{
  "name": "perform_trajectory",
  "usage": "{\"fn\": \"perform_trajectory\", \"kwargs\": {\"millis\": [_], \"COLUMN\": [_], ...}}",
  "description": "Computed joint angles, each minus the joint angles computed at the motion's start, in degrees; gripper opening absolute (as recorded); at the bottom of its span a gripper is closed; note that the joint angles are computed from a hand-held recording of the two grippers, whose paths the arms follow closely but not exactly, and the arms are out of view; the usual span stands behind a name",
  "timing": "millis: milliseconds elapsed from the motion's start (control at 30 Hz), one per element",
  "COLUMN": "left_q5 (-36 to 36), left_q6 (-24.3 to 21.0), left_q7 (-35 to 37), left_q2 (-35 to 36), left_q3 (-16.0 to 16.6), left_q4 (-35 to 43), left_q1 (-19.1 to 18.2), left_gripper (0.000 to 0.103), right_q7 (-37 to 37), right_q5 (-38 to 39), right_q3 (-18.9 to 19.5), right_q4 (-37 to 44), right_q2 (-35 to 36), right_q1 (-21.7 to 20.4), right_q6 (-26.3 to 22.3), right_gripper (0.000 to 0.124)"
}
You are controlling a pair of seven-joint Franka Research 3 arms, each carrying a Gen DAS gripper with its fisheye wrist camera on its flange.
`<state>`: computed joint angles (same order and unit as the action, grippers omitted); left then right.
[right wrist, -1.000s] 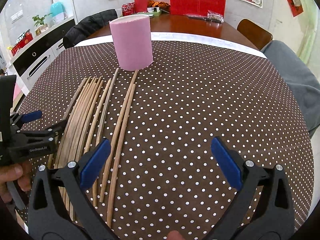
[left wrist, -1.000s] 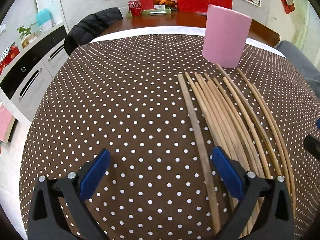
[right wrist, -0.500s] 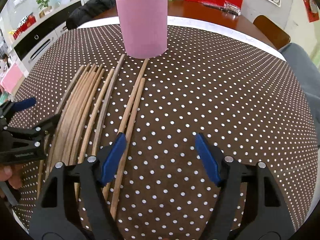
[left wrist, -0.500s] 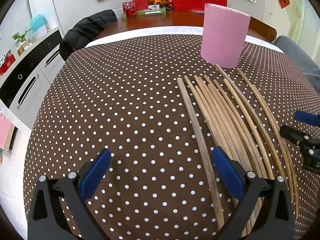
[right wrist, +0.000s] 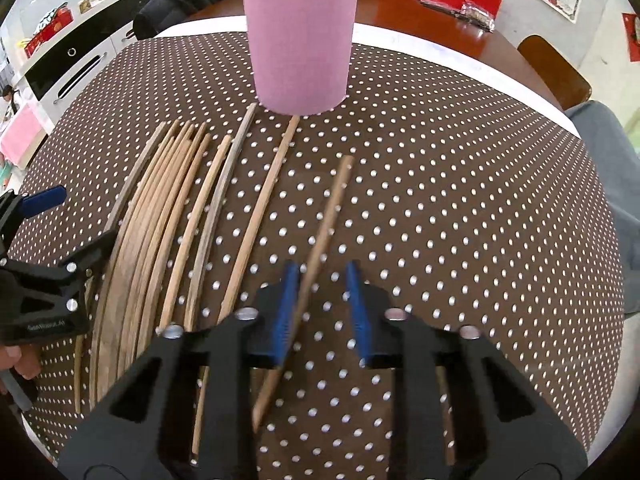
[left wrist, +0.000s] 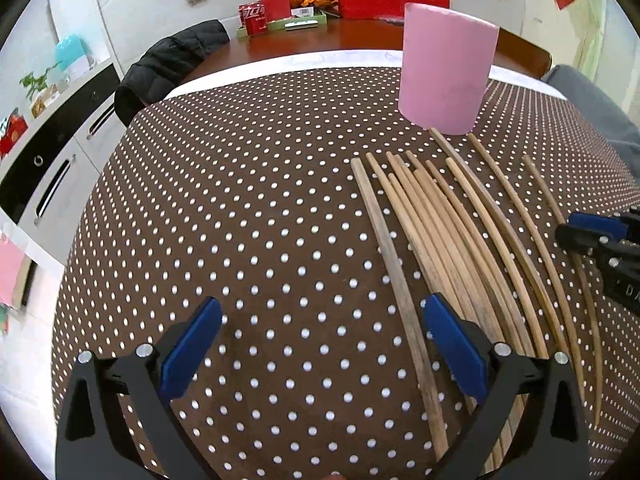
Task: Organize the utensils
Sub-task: 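Lift the wooden stick upright with the right gripper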
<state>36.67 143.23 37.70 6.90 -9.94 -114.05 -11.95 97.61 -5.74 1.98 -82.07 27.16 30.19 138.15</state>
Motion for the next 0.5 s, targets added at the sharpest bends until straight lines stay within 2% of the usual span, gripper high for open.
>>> {"fn": "perform_trajectory", "kwargs": {"millis": [33,100,133,167,200,233,267,333,367,500], "left_q5": [-0.7,-3.9,-7.8,-8.7,-9.3,-10.0,-11.2,-12.5,-14.1,-12.8], "left_q6": [-0.4,0.9,2.9,3.0,3.5,3.4,3.5,5.3,7.8,15.3], "left_q7": [1.1,4.1,7.1,8.8,10.9,12.3,14.0,15.4,15.7,11.6], "left_q2": [0.8,1.6,1.6,1.6,1.4,1.3,1.3,1.0,0.3,-2.6], "left_q3": [-0.1,-0.2,-0.6,-0.6,-0.7,-0.8,-1.0,-1.0,-0.9,0.1], "left_q4": [1.1,2.0,1.7,2.0,2.1,2.1,2.2,1.3,-0.1,-4.1], "left_q1": [0.1,0.7,1.6,1.7,1.7,1.6,1.6,1.6,2.0,2.2], "left_gripper": [0.099,0.092,0.080,0.054,0.038,0.012,0.007,0.006,0.006,0.006], "right_q7": [-0.9,-2.8,-4.1,-5.2,-6.5,-7.5,-8.2,-10.9,-12.0,-17.6], "right_q5": [1.1,3.5,5.2,7.0,9.3,10.6,11.6,14.6,15.8,22.6], "right_q3": [0.5,1.5,2.1,2.7,3.5,3.7,3.8,4.8,5.0,7.0], "right_q4": [1.1,2.6,3.2,2.0,0.1,-1.2,-2.5,-6.8,-8.7,-14.7], "right_q2": [0.6,1.4,1.8,1.2,0.2,-0.5,-1.2,-3.7,-4.9,-9.0], "right_q1": [-0.6,-1.7,-2.4,-3.2,-4.1,-4.6,-4.8,-5.8,-6.1,-7.8], "right_q6": [-0.6,-1.4,-1.5,-0.5,1.2,2.4,3.6,7.2,8.8,15.2], "right_gripper": [0.013,0.008,0.006,0.006,0.006,0.006,0.006,0.006,0.006,0.006]}}
